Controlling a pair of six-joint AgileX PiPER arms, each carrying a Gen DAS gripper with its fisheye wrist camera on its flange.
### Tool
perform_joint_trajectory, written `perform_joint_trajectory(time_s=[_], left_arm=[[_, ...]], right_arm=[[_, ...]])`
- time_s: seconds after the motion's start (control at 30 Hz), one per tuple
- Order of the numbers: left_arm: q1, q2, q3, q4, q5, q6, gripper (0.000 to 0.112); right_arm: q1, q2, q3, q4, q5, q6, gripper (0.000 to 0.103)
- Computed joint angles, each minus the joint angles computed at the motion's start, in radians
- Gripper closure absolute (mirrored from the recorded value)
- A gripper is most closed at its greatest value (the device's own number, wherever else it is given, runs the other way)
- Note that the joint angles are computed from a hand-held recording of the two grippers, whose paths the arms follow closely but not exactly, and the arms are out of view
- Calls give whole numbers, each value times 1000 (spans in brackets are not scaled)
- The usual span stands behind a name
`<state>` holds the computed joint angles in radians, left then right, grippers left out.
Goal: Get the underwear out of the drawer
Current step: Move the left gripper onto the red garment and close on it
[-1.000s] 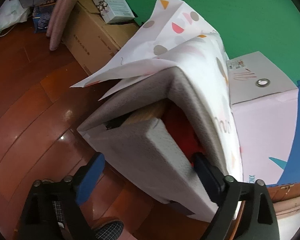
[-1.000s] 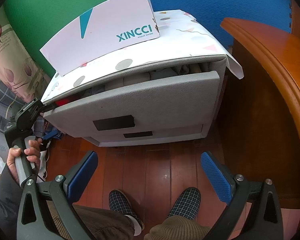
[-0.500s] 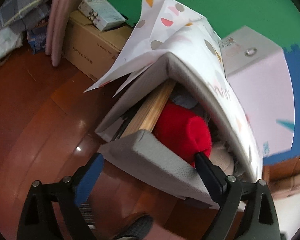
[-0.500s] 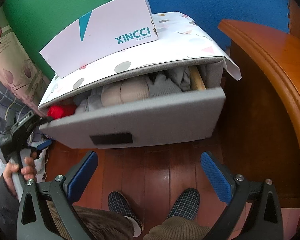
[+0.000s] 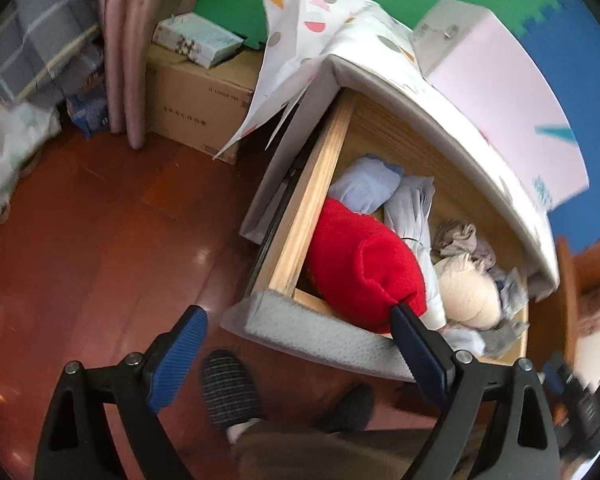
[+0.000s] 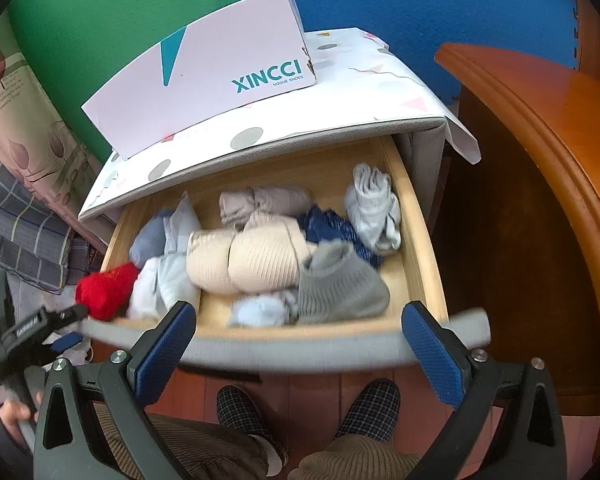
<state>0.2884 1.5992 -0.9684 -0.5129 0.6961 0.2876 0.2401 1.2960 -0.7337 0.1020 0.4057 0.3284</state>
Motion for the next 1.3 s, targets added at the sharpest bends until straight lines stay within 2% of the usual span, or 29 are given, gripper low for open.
perform_joint_trajectory(time_s=[0.27, 0.37, 0.5, 0.7, 0.8, 1.07, 1.27, 1.3], left_arm=[[-50, -83, 32, 174, 20, -127, 17], [-139, -101, 19, 353, 1, -280, 17], [-201, -111, 8, 489, 6, -380, 17], [-206, -154, -8, 508, 12, -391, 19], [-205, -179, -60, 493, 63, -374, 19], [-163, 5, -394, 297, 378, -292, 20], [-200, 90, -451, 301, 440, -331, 43], [-199, 107, -458, 295, 452, -329, 43]], right_arm=[[6, 17, -19, -10, 29, 7, 1], [9, 34, -36, -21, 49, 11, 1], [7, 57, -57, -10, 78, -12, 1], [22, 62, -62, -45, 96, 23, 1], [18, 62, -59, -25, 101, 11, 1], [18, 61, -77, -33, 140, 16, 1], [-1, 55, -85, -1, 175, -18, 1], [-5, 52, -83, 4, 176, -22, 1]])
